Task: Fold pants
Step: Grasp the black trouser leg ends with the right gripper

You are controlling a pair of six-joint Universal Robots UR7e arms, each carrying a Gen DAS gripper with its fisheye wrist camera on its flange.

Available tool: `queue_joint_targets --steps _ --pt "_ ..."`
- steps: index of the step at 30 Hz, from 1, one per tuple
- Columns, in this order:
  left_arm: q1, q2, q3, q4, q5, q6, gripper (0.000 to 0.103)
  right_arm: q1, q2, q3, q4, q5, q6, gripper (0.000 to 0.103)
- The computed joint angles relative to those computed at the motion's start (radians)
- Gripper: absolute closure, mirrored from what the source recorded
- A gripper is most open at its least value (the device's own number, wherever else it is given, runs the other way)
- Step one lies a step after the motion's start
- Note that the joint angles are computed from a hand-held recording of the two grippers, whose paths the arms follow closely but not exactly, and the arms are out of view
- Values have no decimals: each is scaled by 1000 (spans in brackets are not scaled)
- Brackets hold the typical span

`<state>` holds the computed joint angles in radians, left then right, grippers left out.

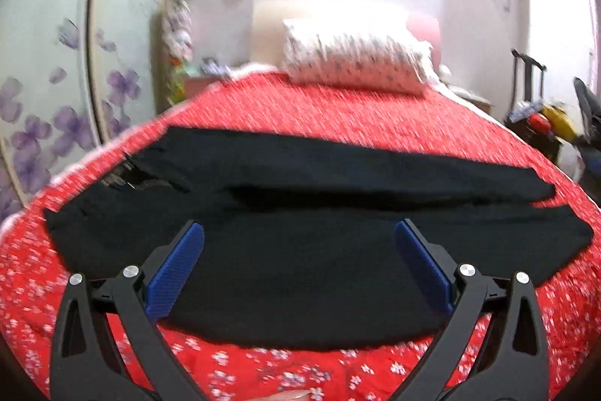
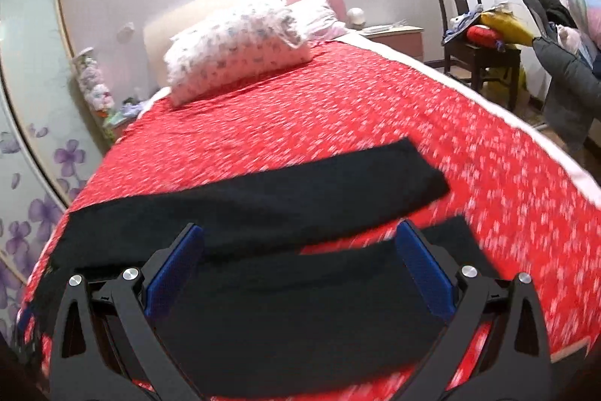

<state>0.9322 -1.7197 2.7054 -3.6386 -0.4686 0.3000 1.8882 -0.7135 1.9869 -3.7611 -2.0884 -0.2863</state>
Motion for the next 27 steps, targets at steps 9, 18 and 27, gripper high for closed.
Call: queue_joint_targets --steps 9,18,27 --pt "90 67 -22 3 -68 61 2 -154 55 -317 308 76 141 18" --pt "116 82 -19 9 -103 58 2 -219 209 -609 345 -53 128 42" --pt "123 124 -30 8 -82 53 2 -262 291 -740 418 -127 124 75"
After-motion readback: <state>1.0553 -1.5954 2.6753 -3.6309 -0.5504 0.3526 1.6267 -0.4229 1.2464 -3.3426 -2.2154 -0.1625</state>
